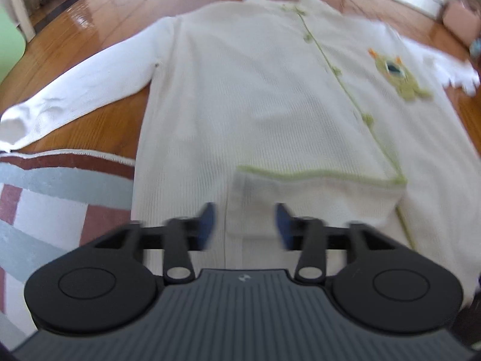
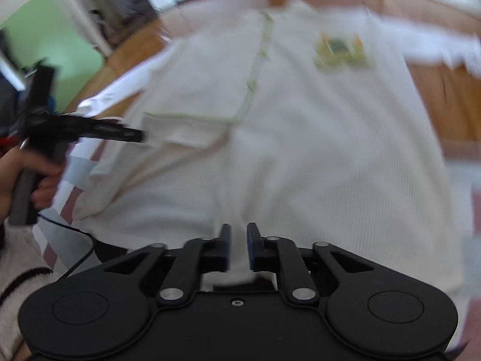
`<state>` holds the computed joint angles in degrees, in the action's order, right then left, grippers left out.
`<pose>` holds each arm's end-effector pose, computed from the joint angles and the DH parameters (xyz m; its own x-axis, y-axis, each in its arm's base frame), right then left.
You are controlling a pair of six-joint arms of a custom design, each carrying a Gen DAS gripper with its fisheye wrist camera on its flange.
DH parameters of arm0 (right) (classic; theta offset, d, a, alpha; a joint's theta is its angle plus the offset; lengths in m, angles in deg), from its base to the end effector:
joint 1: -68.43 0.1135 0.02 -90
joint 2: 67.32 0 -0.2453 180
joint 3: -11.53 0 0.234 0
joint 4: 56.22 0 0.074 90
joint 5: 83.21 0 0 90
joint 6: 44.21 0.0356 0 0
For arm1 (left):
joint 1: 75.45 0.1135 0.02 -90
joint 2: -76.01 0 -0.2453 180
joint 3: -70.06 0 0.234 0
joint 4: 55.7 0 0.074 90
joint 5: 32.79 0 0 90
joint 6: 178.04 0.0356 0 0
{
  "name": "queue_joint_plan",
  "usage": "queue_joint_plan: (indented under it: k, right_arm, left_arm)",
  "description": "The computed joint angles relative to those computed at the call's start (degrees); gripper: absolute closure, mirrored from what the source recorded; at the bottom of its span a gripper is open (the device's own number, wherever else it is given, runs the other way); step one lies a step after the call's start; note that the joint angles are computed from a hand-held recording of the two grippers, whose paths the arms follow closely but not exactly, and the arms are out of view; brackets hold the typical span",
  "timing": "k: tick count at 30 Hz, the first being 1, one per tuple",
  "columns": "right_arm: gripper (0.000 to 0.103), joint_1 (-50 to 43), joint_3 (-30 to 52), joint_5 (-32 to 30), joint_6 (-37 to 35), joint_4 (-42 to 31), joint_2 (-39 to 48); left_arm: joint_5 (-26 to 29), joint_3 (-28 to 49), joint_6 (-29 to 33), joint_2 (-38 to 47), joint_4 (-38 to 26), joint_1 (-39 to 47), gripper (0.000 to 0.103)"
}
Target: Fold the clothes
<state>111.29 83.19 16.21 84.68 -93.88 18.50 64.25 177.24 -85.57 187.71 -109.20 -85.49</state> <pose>0.2213 0.1974 0.2151 -0.8232 0.0810 -0.5619 -0.1028 0.9521 0.2879 0.3950 -0.0744 0.2302 -0.8243 0.1894 -0.5336 0.2727 0.9587 -0.0810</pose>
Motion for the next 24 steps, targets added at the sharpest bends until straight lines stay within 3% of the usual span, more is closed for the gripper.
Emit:
queue_joint_plan:
  k: [2,3,4,5,6,8,9,10,15,17,19,21,22,24]
  right_arm:
    - [0.062,1.0,1.3,0.9,-3.1,0.3,1.2]
    - [0.062,1.2,2.2,1.0,-4.3,0.1,2.5]
    - [0.062,1.0,3.4,1.0,-4.9,-0.5,4.3]
    - [0.062,0.4,3.8,1.0,-5.2,-0.7,5.7]
    - [0.062,-0.2,3.6,0.9,-5.7,-0.2,6.8]
    - [0.070,-1.4,3.1,0.2,-6.4,0.5,8.1]
    - [0.094,-2.5,3.1,-0.8,-6.6,0.6,8.7]
    - [0.097,-3.6,2.6,-2.4,-6.5,1.1,8.8]
    - [0.095,-7.4,-3.5,-10.2,-1.7,8.4,6.1]
    - [0.095,-7.9,-5.2,-11.8,-1.5,10.8,5.3]
    - [0.085,-9.0,-7.1,-14.5,0.2,13.7,4.7]
    - [0.083,-10.2,-9.0,-17.0,2.8,16.3,3.9]
    - [0.083,-10.5,-9.9,-17.0,3.5,15.9,2.7]
    - [0.082,-10.8,-11.3,-15.9,3.3,12.9,-0.8]
  left_arm:
    - [4.7,5.5,2.7,4.6,-2.5,1.4,0.046]
    - [6.2,7.0,4.3,5.9,-3.4,1.9,0.052]
    - [7.3,7.3,5.6,6.4,-3.7,2.1,0.060]
    - [8.3,7.7,7.0,6.9,-4.0,2.3,0.085]
    - [9.4,8.2,8.3,7.4,-4.4,2.5,0.095]
    - [15.3,7.9,10.1,5.9,-6.8,3.5,0.098]
    - [19.3,7.0,10.7,4.2,-7.9,4.0,0.098]
    - [23.3,6.3,11.3,2.6,-9.1,4.5,0.098]
    - [42.4,2.0,12.6,-3.1,-16.7,4.0,0.098]
    - [43.0,0.9,12.2,-3.0,-19.0,1.2,0.096]
    - [39.6,3.3,13.6,0.0,-22.9,-2.0,0.094]
    - [36.1,5.0,15.8,2.9,-26.9,-4.4,0.091]
    - [33.9,5.6,16.7,4.0,-28.6,-5.3,0.088]
    - [29.1,5.7,18.2,5.0,-31.5,-6.3,0.071]
